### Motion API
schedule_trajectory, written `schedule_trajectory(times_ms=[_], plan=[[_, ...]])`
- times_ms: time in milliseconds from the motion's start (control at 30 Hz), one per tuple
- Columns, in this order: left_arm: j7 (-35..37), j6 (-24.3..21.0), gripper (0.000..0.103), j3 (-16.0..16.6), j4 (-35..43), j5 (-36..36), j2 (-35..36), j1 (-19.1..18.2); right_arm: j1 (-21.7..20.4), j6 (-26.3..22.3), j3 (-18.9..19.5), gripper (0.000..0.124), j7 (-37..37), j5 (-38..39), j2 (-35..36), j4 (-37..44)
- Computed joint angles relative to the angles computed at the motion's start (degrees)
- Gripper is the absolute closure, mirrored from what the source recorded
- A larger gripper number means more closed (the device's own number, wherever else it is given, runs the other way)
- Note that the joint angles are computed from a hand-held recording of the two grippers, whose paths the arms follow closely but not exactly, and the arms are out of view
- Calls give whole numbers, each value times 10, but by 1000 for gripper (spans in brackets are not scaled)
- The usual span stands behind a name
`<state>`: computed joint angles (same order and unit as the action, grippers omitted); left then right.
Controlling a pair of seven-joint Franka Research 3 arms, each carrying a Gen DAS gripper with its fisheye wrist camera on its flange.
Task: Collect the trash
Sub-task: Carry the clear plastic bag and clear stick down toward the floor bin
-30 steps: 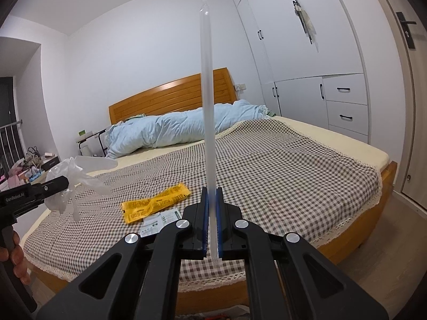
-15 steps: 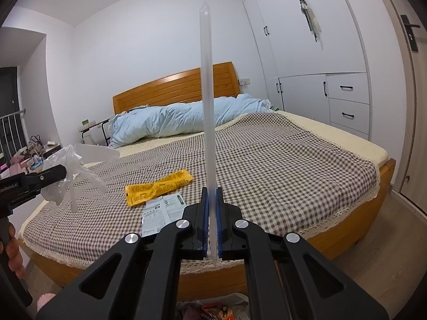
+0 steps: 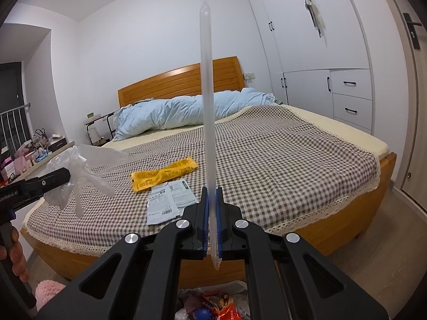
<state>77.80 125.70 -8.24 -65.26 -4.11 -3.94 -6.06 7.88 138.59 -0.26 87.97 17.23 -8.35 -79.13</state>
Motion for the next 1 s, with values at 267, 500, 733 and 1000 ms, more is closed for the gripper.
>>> schedule_trajectory(times_ms=[267, 500, 733, 1000], plan=[[9, 14, 87, 5, -58, -16, -31, -3, 2, -8, -1, 119, -12, 8, -23, -35], [24, 32, 87, 10, -103, -34, -53, -10, 3, -16, -2, 119, -20, 12, -37, -60], [35, 43, 87, 16, -145, -43, -73, -16, 5, -30, -3, 119, -31, 18, -46, -79], [46, 51, 87, 23, -195, -54, -98, -23, 7, -34, -1, 119, -45, 19, -61, -108]])
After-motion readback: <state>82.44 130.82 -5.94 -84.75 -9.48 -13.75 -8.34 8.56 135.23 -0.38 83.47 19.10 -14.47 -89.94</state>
